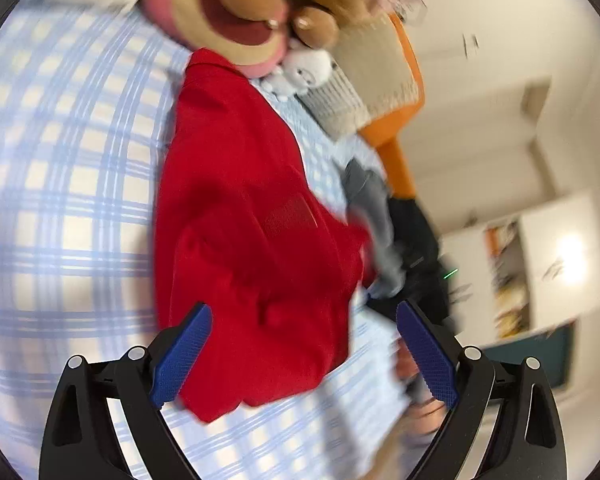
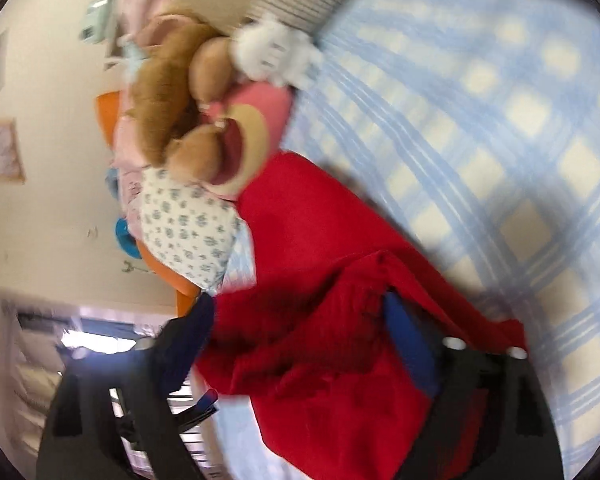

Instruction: Fold large clothes

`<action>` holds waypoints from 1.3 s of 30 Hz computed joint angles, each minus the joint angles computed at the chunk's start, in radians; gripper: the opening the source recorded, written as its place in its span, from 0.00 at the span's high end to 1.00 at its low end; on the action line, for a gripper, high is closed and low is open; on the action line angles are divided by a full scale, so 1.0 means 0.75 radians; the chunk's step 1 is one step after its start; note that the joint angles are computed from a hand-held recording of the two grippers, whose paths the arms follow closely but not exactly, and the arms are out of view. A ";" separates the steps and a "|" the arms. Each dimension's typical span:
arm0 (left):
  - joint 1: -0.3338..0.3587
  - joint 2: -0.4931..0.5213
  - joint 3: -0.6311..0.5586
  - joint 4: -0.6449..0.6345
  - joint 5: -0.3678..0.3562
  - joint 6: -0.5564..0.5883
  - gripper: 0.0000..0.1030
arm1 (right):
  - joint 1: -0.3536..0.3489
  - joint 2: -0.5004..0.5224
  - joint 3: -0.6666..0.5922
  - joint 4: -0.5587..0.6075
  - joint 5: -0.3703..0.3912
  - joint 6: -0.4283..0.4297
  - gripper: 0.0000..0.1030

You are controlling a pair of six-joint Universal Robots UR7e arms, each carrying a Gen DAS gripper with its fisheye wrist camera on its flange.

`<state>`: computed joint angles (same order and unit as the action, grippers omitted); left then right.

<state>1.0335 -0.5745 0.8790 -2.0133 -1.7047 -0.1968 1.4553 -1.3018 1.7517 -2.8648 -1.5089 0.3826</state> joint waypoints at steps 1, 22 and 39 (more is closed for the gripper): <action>-0.026 -0.017 0.024 0.021 0.054 0.049 0.08 | 0.032 -0.021 0.001 -0.025 -0.031 -0.070 0.14; -0.234 0.075 0.378 -0.240 0.929 0.434 0.02 | 0.230 0.117 0.126 -0.014 -0.966 -0.851 0.84; -0.106 -0.243 0.722 -0.291 0.651 0.157 0.02 | 0.192 -0.132 0.395 0.015 -0.850 -0.813 0.51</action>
